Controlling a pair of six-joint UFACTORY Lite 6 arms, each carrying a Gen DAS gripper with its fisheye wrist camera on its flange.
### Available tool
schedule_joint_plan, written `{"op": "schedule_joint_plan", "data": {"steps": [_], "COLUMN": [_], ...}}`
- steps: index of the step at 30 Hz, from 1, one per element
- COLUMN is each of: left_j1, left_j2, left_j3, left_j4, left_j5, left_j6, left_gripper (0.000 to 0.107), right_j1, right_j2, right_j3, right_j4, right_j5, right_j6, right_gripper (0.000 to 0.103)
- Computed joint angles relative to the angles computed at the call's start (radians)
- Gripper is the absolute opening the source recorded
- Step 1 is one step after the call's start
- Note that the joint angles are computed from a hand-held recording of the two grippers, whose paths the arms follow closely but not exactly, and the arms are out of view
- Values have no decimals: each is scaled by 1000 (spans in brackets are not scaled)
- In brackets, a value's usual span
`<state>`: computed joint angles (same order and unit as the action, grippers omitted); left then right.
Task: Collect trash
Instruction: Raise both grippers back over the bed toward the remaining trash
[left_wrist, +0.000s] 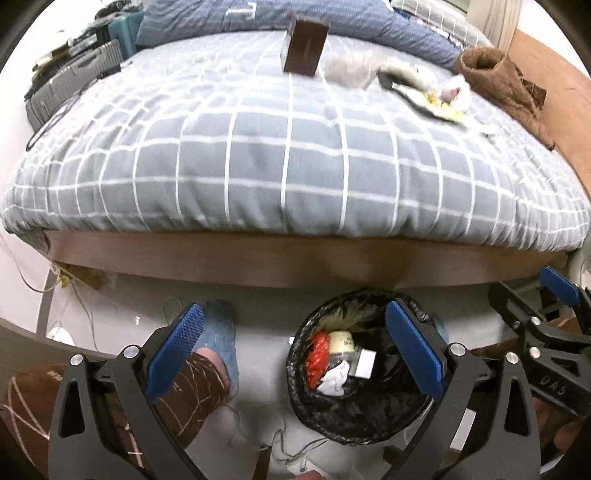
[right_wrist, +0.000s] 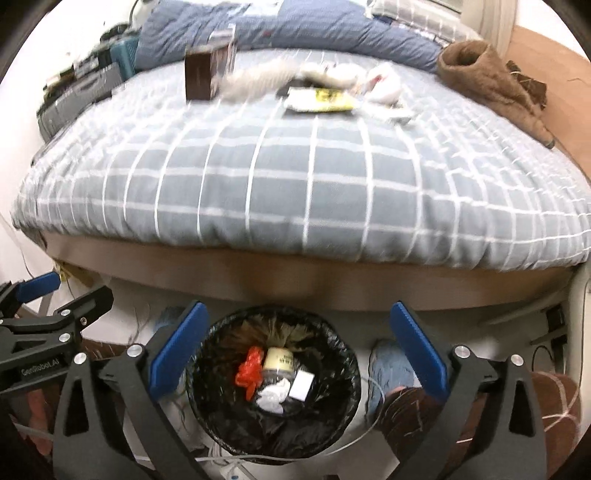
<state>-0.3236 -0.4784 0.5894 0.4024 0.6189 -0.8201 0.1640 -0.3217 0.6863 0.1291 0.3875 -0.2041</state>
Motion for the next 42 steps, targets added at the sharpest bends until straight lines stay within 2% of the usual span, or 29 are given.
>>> {"op": "schedule_joint_plan", "data": {"steps": [8, 22, 32, 42], "left_j1": [-15, 41, 155, 250], "left_j2": [-20, 137, 357, 754], "left_j3": [137, 398, 619, 1011], "left_j4": [3, 15, -44, -131], "left_j5": [92, 118, 58, 20], "left_j6": [17, 77, 196, 335], "left_gripper": [97, 97, 97, 97], "right_j1": [-69, -117, -110, -72], "right_j2": [-45, 46, 291, 672], "right_j3": [105, 327, 599, 991], "right_j4": [45, 106, 128, 58], "right_j5": [85, 121, 110, 126], "right_j6": [-71, -139, -137, -74], "right_gripper": [95, 95, 95, 95]}}
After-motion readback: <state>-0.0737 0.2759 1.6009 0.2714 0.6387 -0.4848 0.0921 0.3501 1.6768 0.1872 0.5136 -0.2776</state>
